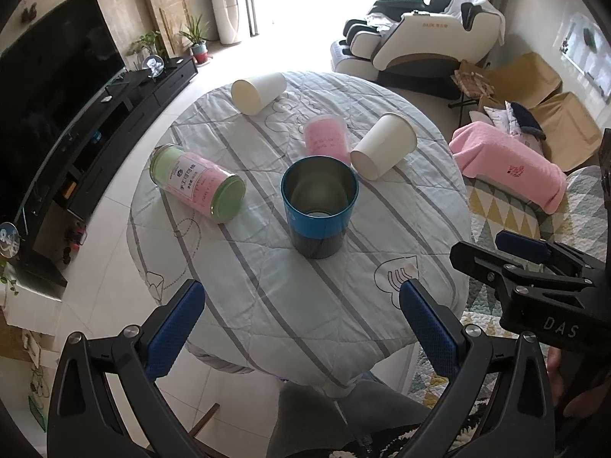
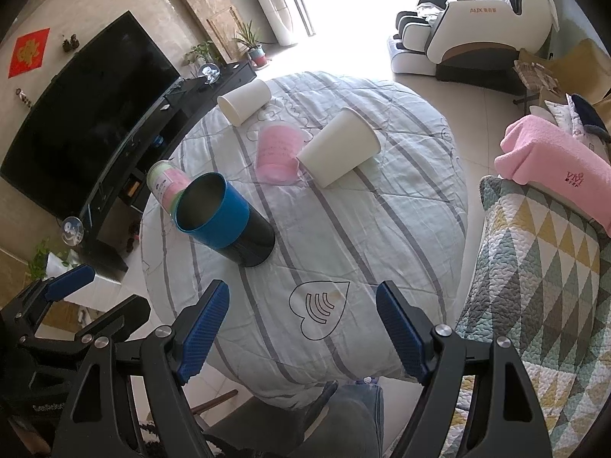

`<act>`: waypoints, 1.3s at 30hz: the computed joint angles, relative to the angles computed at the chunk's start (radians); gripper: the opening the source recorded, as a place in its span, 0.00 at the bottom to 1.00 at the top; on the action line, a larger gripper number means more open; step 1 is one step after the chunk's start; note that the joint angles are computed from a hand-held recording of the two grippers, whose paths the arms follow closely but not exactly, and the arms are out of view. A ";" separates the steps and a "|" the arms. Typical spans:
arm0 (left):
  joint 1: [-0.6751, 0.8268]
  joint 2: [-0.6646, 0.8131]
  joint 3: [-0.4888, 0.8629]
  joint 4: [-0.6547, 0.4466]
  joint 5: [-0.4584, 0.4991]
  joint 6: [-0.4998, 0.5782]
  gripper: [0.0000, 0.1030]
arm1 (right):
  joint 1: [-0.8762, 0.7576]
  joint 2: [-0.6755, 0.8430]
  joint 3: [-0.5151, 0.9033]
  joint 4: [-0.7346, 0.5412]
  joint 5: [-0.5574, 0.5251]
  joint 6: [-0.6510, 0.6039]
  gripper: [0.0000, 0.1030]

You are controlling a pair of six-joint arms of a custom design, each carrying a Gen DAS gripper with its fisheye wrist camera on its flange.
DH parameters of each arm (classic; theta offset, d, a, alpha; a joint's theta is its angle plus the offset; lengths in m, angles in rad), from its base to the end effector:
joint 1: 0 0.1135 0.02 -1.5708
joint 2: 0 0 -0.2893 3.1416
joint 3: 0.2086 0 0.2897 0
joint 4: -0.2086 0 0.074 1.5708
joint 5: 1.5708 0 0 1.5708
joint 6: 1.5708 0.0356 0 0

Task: Flip cup upright

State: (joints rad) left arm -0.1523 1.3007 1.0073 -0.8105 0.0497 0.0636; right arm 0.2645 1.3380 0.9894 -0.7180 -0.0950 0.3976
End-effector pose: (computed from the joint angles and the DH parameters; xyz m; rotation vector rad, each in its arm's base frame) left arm 0.2773 -0.0443 0.2699 0.3040 2.6585 -0.0947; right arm 0.2819 0.0799 0.2587 0.1452 2.6706 0.3441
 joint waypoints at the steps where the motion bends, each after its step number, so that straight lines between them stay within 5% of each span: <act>1: -0.004 0.003 0.002 0.001 -0.003 -0.004 1.00 | -0.001 0.002 0.001 0.000 -0.001 -0.003 0.78; 39: 0.008 0.042 -0.007 0.014 -0.022 -0.034 1.00 | -0.005 0.021 0.018 0.012 -0.006 -0.038 0.78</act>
